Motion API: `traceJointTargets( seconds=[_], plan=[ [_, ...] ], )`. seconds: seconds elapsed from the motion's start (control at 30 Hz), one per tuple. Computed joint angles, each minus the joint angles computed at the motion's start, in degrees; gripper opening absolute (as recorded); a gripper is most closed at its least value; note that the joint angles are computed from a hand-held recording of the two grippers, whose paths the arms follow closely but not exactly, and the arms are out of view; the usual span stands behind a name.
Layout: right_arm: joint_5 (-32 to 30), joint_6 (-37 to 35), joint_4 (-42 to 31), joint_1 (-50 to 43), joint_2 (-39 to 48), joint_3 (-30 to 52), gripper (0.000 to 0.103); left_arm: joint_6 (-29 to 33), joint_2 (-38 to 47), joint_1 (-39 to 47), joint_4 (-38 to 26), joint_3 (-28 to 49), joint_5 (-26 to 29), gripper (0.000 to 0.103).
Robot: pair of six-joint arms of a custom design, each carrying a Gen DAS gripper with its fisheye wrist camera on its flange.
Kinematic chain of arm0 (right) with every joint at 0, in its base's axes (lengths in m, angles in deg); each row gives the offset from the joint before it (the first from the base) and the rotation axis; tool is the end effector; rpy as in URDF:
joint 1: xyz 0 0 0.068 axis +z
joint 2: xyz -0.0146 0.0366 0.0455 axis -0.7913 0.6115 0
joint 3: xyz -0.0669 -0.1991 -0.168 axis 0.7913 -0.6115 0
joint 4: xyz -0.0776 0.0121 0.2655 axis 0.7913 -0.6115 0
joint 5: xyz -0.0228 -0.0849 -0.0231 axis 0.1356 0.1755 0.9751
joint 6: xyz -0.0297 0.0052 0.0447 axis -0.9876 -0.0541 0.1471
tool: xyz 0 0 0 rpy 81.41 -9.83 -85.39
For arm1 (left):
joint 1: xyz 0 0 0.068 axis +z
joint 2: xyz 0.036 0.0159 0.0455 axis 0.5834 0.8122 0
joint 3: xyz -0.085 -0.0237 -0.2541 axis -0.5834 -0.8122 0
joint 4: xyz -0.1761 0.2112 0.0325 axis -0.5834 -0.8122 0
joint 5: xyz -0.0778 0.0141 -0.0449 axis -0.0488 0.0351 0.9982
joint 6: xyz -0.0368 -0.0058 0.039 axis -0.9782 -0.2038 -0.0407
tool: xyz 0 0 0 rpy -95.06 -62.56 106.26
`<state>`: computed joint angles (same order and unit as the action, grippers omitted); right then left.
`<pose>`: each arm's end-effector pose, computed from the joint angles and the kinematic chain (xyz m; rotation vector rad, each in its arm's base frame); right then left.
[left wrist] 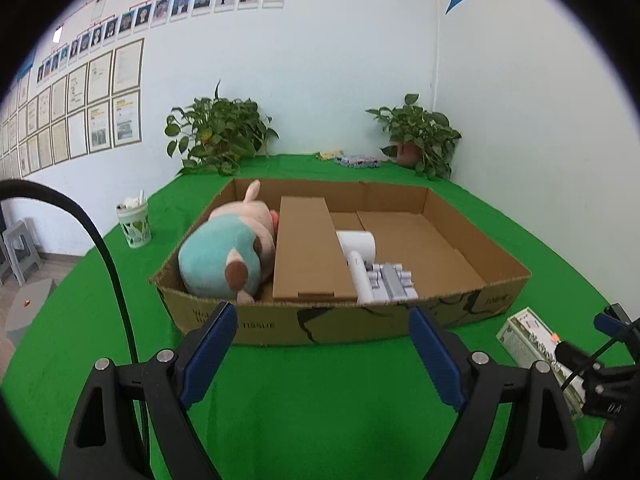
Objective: Organize objects
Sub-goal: 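Withdraw the left tool and move the right tool to the medicine box, then close the right gripper across the green-and-white medicine box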
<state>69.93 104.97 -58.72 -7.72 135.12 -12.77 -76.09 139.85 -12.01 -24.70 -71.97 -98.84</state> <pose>0.2214 0.2000 0.0998 -0.3662 2.1769 0.1567 0.1317 -0.1035 0.0985 -0.3970 2.0569 0.1220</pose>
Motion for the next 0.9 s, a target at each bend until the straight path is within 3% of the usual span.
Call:
traceJointTargets(
  seconds=[0.17, 0.3, 0.4, 0.43, 0.57, 0.67, 0.73, 0.8, 0.83, 0.9],
  plan=[
    [0.52, -0.79, 0.49, -6.48, 3.14, -4.02, 0.102, -1.98, 11.91, 1.2, 9.44, -0.8, 6.55, 0.088],
    [-6.47, -0.93, 0.17, -11.1, 6.13, -4.49, 0.101, -1.22, 16.39, 0.93, 13.17, 0.43, 8.87, 0.088],
    [-7.51, -1.29, 0.49, -9.92, 9.62, -2.77, 0.085, -0.12, 17.13, 0.57, 13.06, 1.58, 9.69, 0.088],
    [-6.88, -1.49, 0.09, -9.09, 10.91, -1.82, 0.069, 0.22, 17.0, 0.52, 12.82, 1.8, 10.06, 0.088],
    [-7.26, -1.88, 1.52, -5.71, 11.54, -1.49, 0.061, 0.3, 16.43, 0.13, 12.3, 1.66, 10.88, 0.088],
    [-8.34, -1.54, 2.48, -2.17, 10.41, -1.96, 0.061, 1.24, 14.12, 1.21, 14.15, -0.1, 13.87, 0.086],
    [-9.99, -1.24, 2.81, 0.78, 9.51, -2.22, 0.063, 3.32, 11.8, 3.34, 17.45, -1.95, 19.33, 0.086],
    [-12.8, -1.16, 2.09, 3.58, 9.93, -1.24, 0.079, 4.7, 11.43, 6.45, 22.06, -3.45, 26.82, 0.086],
    [-12.88, -1.21, 2.37, 5.02, 10.42, -0.94, 0.096, 5.05, 12.08, 8.23, 24.75, -4.03, 31.07, 0.086],
    [-10.63, -1.8, 3.46, 8.09, 11.13, -0.76, 0.101, 4.92, 15.03, 10.92, 29.69, -4.41, 37.78, 0.086]
  ],
)
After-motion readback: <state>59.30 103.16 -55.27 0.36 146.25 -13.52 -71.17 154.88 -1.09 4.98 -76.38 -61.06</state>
